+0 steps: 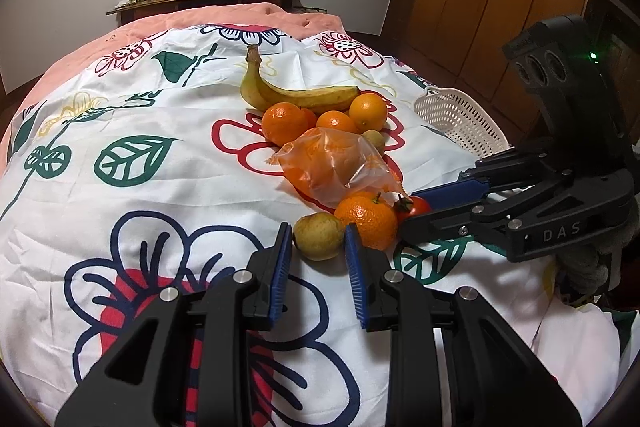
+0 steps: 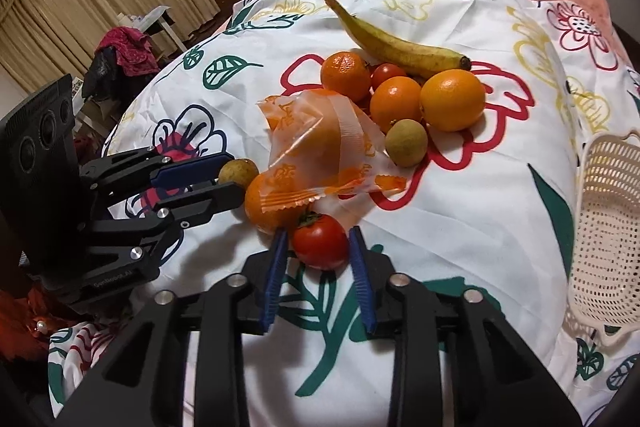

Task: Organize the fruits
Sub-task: 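Close the right tool on the red tomato while the left tool grasps the yellow pear, then carry the tomato into the white basket and open the right tool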

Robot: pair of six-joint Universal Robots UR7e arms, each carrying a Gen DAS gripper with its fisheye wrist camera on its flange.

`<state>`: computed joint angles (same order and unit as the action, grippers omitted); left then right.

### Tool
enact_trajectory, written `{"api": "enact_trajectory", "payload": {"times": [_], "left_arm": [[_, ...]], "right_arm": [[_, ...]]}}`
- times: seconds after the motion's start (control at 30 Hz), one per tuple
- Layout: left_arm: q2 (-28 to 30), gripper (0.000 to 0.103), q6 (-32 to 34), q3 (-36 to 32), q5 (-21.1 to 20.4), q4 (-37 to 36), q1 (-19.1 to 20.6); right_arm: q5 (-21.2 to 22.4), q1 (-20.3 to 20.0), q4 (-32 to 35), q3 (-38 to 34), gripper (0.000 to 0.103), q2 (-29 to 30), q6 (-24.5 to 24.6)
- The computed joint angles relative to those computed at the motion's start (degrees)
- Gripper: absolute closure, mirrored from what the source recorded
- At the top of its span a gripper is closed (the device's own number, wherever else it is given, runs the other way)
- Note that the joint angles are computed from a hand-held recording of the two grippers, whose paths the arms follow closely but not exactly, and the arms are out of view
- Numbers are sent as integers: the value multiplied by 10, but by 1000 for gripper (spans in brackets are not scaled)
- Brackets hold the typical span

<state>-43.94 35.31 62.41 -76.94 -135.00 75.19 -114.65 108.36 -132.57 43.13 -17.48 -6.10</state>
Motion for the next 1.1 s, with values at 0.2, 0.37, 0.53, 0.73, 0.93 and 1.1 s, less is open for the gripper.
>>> {"api": "enact_trajectory", "payload": {"times": [0.2, 0.37, 0.53, 0.73, 0.93, 1.1], "left_arm": [[1, 76, 1, -1, 4, -1, -1], [6, 73, -4, -10, 2, 6, 0], [11, 74, -5, -22, -9, 23, 2], [-5, 74, -9, -1, -12, 16, 1], [-18, 74, -13, 16, -8, -4, -9], [-27, 74, -5, 28, -10, -13, -21]], "right_arm": [[9, 4, -62, 59, 74, -33, -4], [14, 3, -94, 88, 74, -50, 2], [16, -1, -114, 109, 73, -60, 15], [15, -4, -171, 149, 74, -86, 23], [-10, -13, -258, 206, 73, -127, 43], [-62, -29, -330, 262, 73, -165, 78]]}}
